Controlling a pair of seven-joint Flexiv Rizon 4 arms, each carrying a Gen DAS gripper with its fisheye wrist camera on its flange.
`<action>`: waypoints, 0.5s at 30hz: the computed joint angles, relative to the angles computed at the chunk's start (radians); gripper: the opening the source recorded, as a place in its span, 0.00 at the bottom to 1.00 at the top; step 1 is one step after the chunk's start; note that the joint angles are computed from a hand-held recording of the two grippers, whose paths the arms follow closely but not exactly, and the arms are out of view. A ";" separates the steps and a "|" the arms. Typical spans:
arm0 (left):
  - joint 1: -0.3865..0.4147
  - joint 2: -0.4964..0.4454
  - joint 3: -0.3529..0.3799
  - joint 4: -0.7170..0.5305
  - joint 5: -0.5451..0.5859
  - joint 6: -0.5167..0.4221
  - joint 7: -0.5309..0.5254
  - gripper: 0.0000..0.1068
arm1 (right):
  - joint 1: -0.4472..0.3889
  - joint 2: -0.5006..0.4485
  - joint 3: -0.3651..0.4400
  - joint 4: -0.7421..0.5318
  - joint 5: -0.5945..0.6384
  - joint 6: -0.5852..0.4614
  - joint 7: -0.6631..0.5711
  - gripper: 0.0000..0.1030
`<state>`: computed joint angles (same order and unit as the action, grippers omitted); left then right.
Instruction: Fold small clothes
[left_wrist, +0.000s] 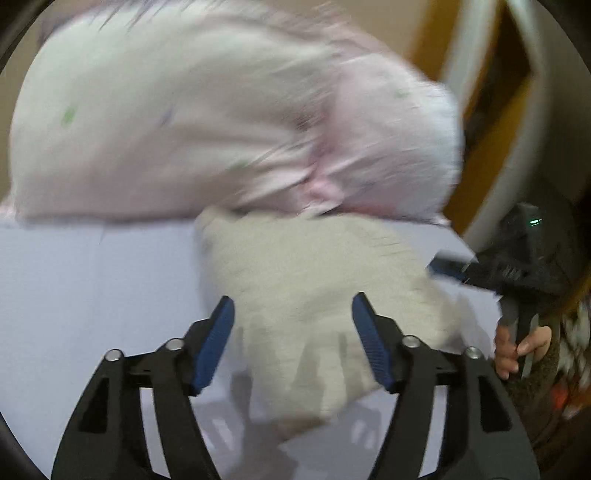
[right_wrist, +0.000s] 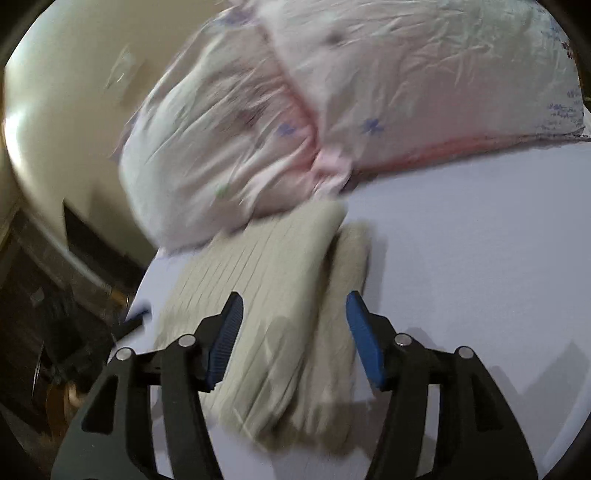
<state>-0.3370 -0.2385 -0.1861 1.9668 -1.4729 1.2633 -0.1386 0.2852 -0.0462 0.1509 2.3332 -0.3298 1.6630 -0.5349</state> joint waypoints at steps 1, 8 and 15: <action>-0.010 0.013 -0.010 0.010 -0.032 -0.003 0.063 0.67 | 0.020 0.004 -0.005 0.001 -0.044 -0.043 0.023 0.54; -0.008 -0.026 0.001 0.062 0.255 -0.005 -0.110 0.65 | -0.016 0.024 -0.022 0.004 -0.469 -0.259 0.369 0.14; -0.012 0.070 -0.015 0.155 0.056 0.038 -0.020 0.69 | -0.084 0.078 -0.019 0.033 -0.815 -0.250 0.669 0.54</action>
<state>-0.3485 -0.1681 -0.2012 2.1223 -1.4171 1.3016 -0.1589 0.2016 0.0316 0.1316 2.3661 -1.1449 1.4129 0.1338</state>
